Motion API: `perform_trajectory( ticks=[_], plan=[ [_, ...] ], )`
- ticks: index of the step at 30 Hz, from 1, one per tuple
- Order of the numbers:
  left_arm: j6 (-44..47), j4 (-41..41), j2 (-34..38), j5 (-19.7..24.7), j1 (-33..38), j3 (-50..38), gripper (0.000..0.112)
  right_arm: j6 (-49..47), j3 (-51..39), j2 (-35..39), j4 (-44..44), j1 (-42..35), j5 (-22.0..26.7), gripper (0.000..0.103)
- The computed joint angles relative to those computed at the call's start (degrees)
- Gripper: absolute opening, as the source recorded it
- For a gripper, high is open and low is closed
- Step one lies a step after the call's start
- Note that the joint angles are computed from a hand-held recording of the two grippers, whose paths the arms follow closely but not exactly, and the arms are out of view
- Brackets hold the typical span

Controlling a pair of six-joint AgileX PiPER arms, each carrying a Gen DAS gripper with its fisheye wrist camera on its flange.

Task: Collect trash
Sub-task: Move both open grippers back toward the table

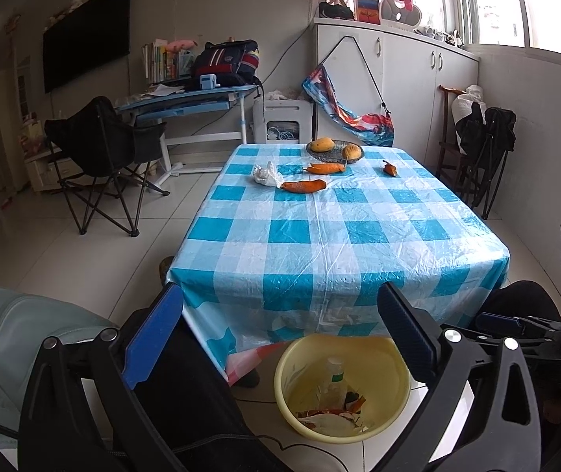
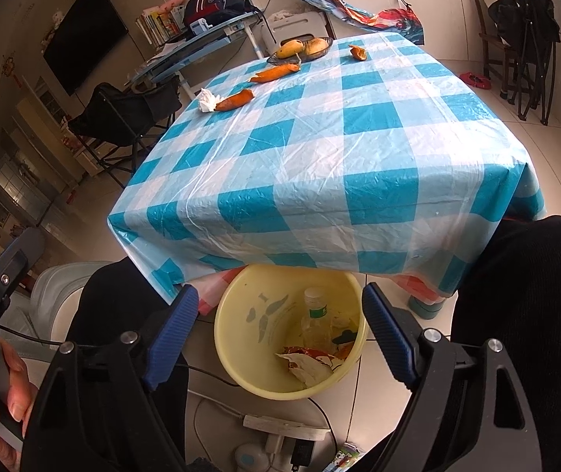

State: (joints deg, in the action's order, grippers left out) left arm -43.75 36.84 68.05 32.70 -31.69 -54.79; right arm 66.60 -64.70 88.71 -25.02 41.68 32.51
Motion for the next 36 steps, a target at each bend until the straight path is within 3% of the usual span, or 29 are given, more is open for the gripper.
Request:
perform_trajectory(
  ticks=[16,25,36],
  plan=[
    [5.5,-6.6,7.9,-2.3,5.2,-3.7,0.095,-8.3,-6.6,6.3,1.6,0.4,2.1,0.082],
    [8.8,-10.1,14.3,-3.3,8.5,-7.3,0.095,-6.6,-9.6,7.5,-5.8,0.3,0.9,0.082],
    [11.4,-11.5,22.0,-1.1,10.2,-15.5,0.095,-13.8,-14.0,10.9,-2.7,-7.7,-2.9,0.082]
  ],
)
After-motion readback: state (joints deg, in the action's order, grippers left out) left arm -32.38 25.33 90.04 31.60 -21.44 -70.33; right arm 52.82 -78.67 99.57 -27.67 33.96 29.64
